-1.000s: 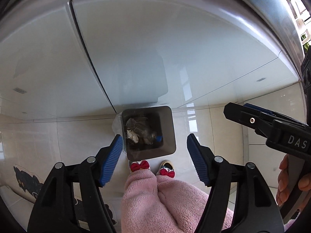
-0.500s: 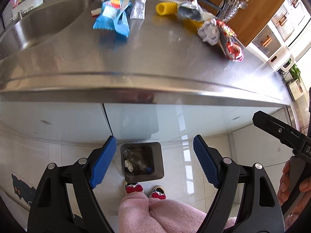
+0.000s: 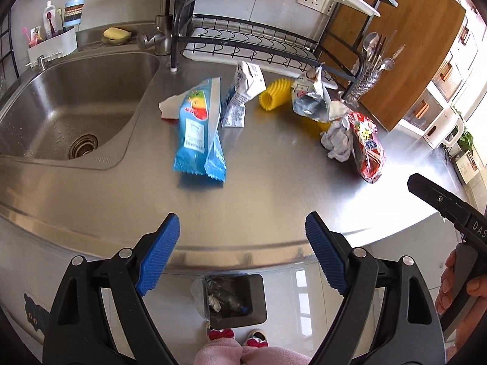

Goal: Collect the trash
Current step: 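Raise both tools back toward the remaining trash on the counter, then grasp the blue wrapper with the left gripper while the right gripper grasps the red snack bag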

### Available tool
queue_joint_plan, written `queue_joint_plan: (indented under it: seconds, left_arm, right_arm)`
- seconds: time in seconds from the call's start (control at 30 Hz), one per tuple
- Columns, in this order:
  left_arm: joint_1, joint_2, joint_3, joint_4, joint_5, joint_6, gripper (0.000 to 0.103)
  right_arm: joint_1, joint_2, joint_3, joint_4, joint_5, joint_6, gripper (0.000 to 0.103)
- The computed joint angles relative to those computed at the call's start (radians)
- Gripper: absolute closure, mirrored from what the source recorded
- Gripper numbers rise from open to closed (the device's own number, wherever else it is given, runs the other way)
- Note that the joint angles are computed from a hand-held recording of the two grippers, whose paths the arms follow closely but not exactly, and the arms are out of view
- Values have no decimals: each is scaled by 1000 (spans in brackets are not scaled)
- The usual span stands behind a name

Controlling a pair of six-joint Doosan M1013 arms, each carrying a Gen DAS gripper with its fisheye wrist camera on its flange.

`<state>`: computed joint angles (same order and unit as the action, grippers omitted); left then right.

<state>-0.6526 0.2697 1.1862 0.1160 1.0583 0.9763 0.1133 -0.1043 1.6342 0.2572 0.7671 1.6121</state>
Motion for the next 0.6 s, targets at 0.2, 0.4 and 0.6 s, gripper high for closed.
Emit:
queue_joint_plan:
  seconds: [0.2, 0.4, 0.6]
  left_arm:
    - [34, 53, -63, -1, 5, 32, 23]
    - [63, 105, -114, 12, 45, 36, 23]
    - [82, 139, -136, 10, 74, 33, 23]
  right_arm:
    - [15, 51, -42, -97, -17, 71, 14]
    - [30, 98, -73, -160, -12, 101, 20]
    - [34, 126, -79, -190, -13, 100, 24]
